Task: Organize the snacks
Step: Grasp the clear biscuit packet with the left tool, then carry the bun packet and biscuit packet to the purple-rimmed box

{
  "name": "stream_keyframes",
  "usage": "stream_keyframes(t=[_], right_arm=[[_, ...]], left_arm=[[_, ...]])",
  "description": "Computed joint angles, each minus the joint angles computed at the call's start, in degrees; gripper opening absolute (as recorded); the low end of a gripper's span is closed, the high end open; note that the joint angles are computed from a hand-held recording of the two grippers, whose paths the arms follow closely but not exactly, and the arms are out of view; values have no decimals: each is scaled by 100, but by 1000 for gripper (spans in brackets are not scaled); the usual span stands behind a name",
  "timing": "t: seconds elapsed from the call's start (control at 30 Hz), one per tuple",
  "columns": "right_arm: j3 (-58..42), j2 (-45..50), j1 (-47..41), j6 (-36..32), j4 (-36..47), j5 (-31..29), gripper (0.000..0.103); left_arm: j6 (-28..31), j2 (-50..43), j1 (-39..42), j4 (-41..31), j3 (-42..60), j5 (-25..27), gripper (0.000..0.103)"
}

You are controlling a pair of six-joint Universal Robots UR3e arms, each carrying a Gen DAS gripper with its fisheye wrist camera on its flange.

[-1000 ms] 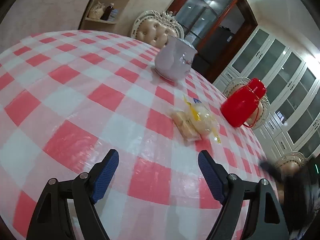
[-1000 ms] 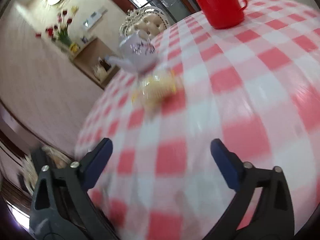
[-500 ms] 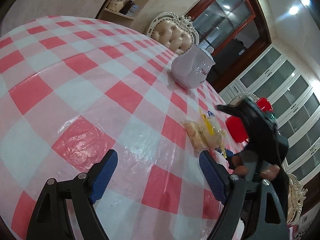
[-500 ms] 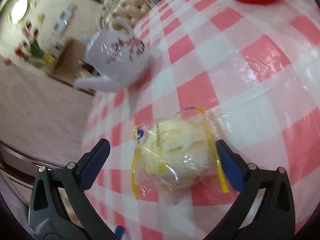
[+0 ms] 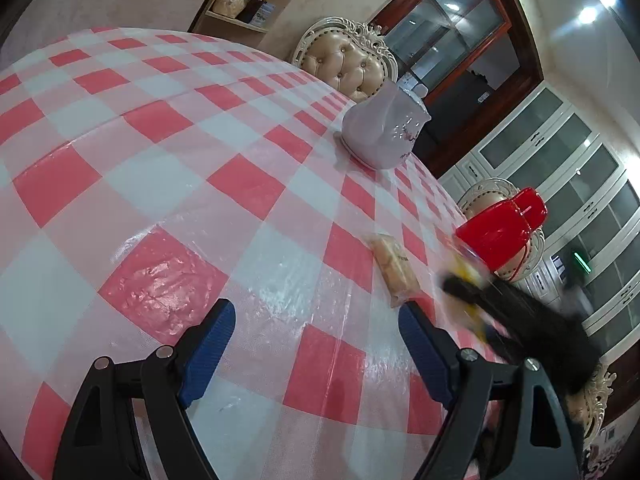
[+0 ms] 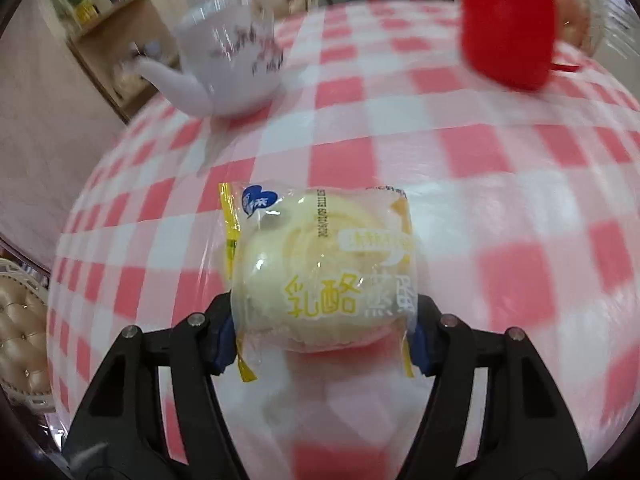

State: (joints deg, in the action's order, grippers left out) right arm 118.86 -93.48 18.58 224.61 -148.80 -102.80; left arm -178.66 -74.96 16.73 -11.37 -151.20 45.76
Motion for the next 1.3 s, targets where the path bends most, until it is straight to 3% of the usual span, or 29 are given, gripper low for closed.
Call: stream_keyframes(t=[0.07,0.13,0.27,0.4,0.47,0.57,0.63,0.73,0.8,0.87,0.9,0.93,1.0,1.07,1.3], right_arm=[[858,-951,513,500,-140,-580,69],[1487,-1928,1379,1328,244,-1252,69],[1709,-2466,2936,3210,1327,-2256,69],[1681,-2465,4051,4510,1870,-2729,69],[1731,-2657,4203,4721,1928,-2752,69],[1514,-2721,4503,5008,2297,-3079,70],[1374,-2753,4713,5341,2629,-3258,70],[1129,-2768,4972,5849,3292,-3535,71],[1005,-2787,5047,6083,3687,-3620,71],[1117,-2975,4974,6024,3634,-3578,71],[1163,-3044,4975,6067,3620,-3585,71],[1177,-3087,4958,6068,3637,-3584,71],[1171,-3124,4924,6033,3696,-3574,71],[1203,-3150,4892,6002,3675,-3544,71],[1563,-3362,4553,5614,3237,-3217,71]], left_arm=[[-19,-48,-106,60,39,94,85],[-53,-67,-258,223,51,236,85],[-105,-75,-715,787,31,668,85],[-390,-651,-1497,1587,296,1215,85],[-750,-1262,-2084,2003,737,1665,85],[-1336,-2246,-2974,1776,1986,2252,85],[-1625,-2972,-3649,1248,3167,3097,85],[-1733,-3851,-4109,229,4643,3614,85],[-1626,-4386,-4465,-428,5575,4299,84],[-1482,-4553,-4514,-654,5889,4297,82],[-1384,-4576,-4518,-673,5927,4302,74],[-1214,-4590,-4571,-749,5980,4454,58],[-890,-4457,-4534,-856,5881,4428,37],[-642,-4180,-4332,-937,5583,4056,37],[-4,-3843,-4194,-322,4797,4017,42]])
